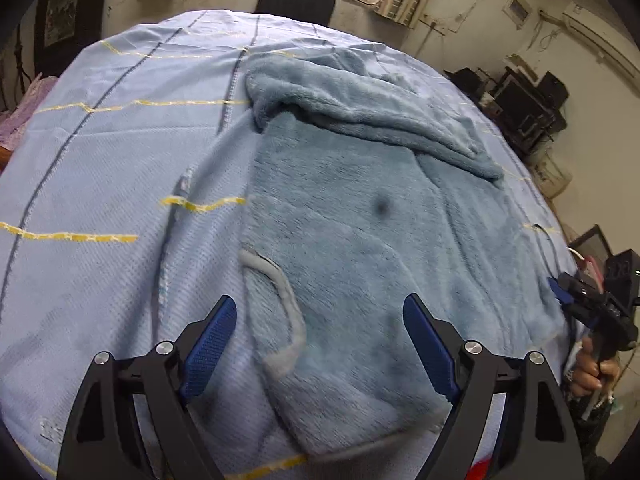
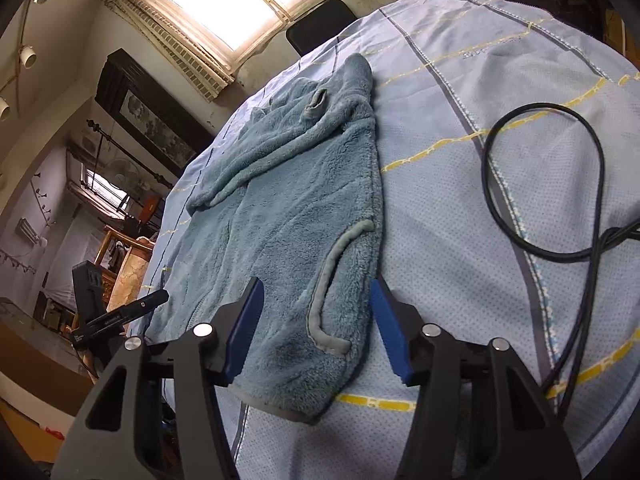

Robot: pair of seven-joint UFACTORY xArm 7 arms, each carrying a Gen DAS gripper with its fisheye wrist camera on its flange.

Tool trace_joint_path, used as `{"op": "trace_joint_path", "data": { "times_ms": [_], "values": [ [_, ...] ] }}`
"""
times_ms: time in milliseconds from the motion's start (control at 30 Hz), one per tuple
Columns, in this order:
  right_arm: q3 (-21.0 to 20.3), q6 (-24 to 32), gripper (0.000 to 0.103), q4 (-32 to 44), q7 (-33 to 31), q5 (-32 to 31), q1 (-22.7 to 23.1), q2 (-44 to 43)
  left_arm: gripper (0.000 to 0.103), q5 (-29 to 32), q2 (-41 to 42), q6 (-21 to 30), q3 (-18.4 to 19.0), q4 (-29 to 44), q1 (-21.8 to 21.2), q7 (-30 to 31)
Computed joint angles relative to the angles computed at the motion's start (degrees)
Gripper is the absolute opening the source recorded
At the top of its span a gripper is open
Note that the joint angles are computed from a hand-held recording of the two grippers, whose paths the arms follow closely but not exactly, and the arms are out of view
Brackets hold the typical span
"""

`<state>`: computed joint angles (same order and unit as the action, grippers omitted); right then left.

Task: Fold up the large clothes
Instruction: 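Open the right tool and move both tools to the grey-trimmed hem, then grasp the grey-trimmed hem with both tools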

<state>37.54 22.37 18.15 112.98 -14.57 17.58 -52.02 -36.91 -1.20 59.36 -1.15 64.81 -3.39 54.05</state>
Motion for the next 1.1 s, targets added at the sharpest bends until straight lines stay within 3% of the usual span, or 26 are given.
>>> {"op": "trace_joint_path", "data": {
  "times_ms": [67,200,467,600,733,800,833,867,967,1100],
  "values": [
    [-0.06,0.48,0.054,0.31,-0.32,0.03,0.7,-0.15,0.084,-0.87,-0.66,2.75,0.34,-0.29,0.29,1.49],
    [-0.79,-3.13,0.054,0.08,-1.31,0.29,1.29,1.21,0.084,-1.02,-3.03,3.01,0.48,-2.87,-0.08,4.91],
    [-6.43,3.25,0.053,5.45,-12.45,0.88,3.24,9.75,0.084,0.71,-2.83,-0.84,-0.16,-3.65,-1.99,5.88],
    [-4.63,6.23,0.052,8.47,-14.54,-0.33,3.66,12.1,0.078,-0.81,-4.03,-0.62,0.64,-5.01,-1.76,8.55],
    [-2.5,6.67,0.038,10.01,-15.03,-3.51,2.6,13.46,0.073,-1.69,-2.71,0.73,0.91,-3.49,-1.59,8.67],
    [-2.67,5.11,0.027,9.6,-14.72,-4.35,2.03,13.62,0.062,-1.67,-2.35,0.55,0.64,-3.07,-1.5,8.18],
    [-2.61,3.75,0.025,8.97,-13.91,-4.59,1.51,13.41,0.041,-1.48,-2.38,-0.11,0.47,-3.1,-1.5,7.91],
    [-2.35,2.94,0.02,8.61,-13.24,-4.86,0.97,13.21,0.027,-1.4,-2.49,-0.71,0.43,-3.17,-1.45,7.81],
    [-1.01,0.95,0.016,6.88,-10.32,-5.13,0.15,10.44,0.016,-3.42,-1.65,2.29,1.32,-1.2,-0.49,7.93],
    [-1.32,-2.76,0.015,4.51,-8.69,-4.33,-0.49,6.69,0.014,-5.07,-1.71,3.11,1.37,0.55,0.3,7.75]
  ]
}}
